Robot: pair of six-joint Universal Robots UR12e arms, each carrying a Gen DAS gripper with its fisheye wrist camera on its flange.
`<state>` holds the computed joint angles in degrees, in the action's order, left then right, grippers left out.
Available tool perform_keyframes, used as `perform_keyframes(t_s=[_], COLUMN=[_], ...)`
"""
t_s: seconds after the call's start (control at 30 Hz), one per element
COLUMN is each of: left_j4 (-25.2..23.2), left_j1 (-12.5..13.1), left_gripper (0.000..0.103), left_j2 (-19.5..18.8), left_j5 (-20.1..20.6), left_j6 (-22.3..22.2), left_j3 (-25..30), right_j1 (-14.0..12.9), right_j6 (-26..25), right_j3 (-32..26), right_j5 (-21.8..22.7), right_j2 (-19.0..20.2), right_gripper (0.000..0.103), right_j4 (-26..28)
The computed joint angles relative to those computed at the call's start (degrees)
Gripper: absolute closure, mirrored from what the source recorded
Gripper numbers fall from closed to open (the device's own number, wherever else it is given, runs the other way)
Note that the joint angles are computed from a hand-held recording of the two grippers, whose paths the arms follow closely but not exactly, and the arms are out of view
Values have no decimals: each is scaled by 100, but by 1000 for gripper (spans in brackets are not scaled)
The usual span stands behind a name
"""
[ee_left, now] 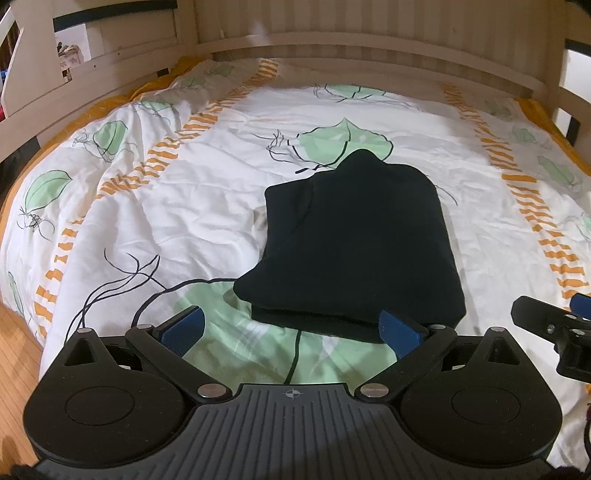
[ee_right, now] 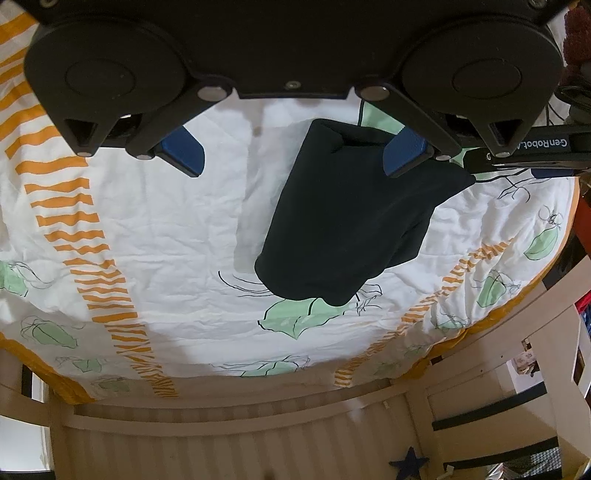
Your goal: Fold large clothes
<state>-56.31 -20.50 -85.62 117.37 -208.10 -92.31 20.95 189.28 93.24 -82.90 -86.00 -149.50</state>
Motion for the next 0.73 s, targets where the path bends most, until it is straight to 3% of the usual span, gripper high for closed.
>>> perform_keyframes(t_s=[0.73], left_j4=[10], left_j1=[-17], left_gripper=[1], left_j2=[3], left_j5=[80], left_j6=[81], left_j3=[-16], right_j1=[2], right_j6=[-77], right_j3=[-67], right_j5=[71], right_j2=[49], right_gripper=[1], right_j4=[114])
